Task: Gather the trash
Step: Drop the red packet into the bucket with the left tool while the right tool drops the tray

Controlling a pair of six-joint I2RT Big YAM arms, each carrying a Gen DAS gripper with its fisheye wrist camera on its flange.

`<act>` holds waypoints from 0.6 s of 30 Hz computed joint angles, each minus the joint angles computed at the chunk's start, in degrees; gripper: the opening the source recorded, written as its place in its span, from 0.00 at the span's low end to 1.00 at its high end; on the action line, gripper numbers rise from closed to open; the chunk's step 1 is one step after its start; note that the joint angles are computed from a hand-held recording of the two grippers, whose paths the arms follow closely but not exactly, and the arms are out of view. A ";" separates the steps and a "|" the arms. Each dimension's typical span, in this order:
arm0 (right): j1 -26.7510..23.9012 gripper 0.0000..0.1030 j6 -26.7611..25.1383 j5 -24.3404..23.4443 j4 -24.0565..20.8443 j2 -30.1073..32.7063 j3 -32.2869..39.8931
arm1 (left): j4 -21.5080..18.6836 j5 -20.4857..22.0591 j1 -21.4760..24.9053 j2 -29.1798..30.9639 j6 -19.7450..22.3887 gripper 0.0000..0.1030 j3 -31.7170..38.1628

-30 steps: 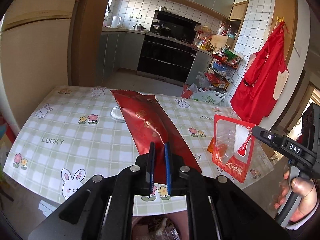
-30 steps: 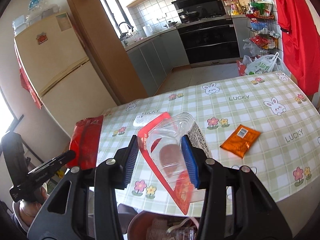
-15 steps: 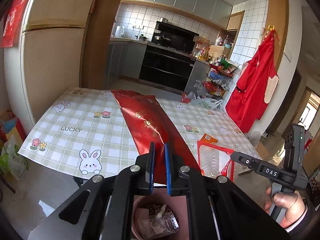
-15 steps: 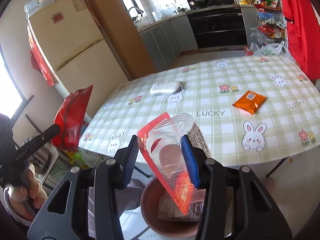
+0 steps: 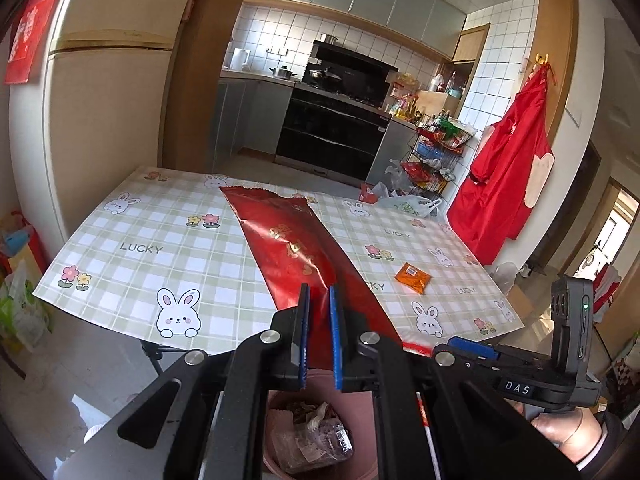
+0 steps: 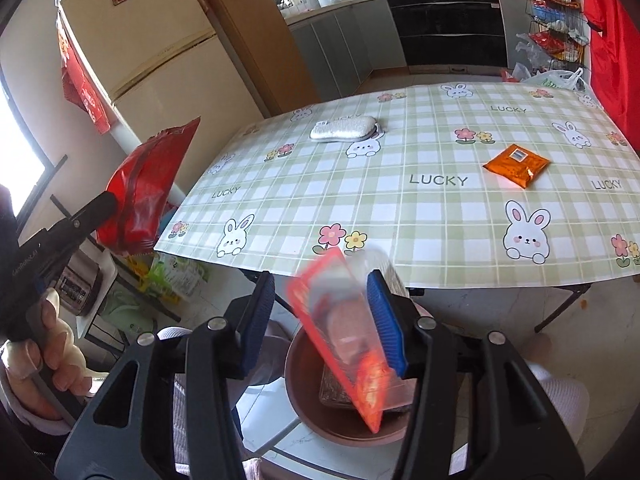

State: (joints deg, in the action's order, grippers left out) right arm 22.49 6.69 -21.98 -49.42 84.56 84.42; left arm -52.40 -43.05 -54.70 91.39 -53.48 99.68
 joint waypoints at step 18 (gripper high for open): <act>-0.28 0.95 -2.35 11.41 3.15 -1.94 1.71 | 0.85 6.37 0.03 1.19 0.44 0.09 -1.03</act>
State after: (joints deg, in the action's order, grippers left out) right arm 22.21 4.34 -10.57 -46.27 82.62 86.13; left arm -51.56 -36.68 -54.67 92.57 -53.04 98.65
